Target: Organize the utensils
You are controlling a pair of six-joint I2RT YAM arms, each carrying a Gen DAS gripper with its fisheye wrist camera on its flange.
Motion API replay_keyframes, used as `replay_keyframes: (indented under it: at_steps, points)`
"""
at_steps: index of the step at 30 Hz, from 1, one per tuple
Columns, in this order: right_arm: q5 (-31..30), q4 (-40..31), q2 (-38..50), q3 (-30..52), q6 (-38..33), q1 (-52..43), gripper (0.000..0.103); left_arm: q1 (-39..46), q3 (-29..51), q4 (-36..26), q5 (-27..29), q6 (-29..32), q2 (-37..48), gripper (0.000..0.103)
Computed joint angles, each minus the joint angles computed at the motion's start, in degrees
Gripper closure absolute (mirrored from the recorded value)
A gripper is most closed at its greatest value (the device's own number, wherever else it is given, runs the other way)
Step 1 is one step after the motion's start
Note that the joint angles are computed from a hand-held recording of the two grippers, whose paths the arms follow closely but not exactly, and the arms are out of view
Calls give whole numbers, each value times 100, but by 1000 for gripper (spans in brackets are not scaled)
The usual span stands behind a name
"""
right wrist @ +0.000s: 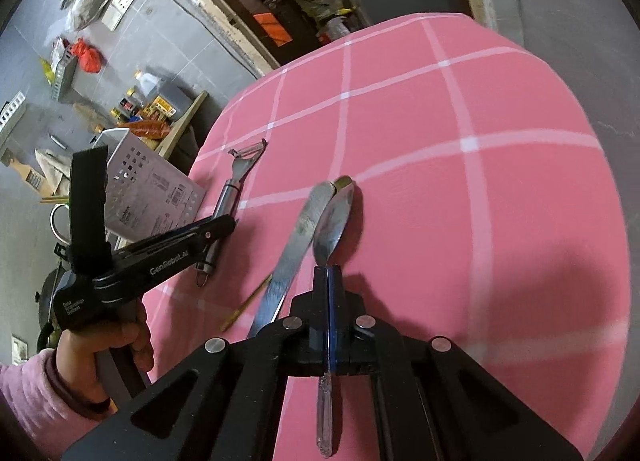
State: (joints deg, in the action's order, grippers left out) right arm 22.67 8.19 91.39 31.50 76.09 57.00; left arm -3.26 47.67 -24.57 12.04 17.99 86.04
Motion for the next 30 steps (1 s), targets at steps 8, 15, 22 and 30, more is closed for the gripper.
replay_keyframes:
  at_steps: [8,15,22,30]
  points:
    - [466,-698,-248,37,674,668,102,561,-467,-860,569,695,-853,85]
    - [163,-410,-333,-180,440,354,102,1224,-550,-1777,999,1460,-1291,85]
    - [-662,278,-246,-450,-177,-420,92,1555,-208,-2269,1283,1664,-838,85]
    - [-1326,886,-75,-470,-684,-907,83,1251,259,-2241,1355,1319,-338,75]
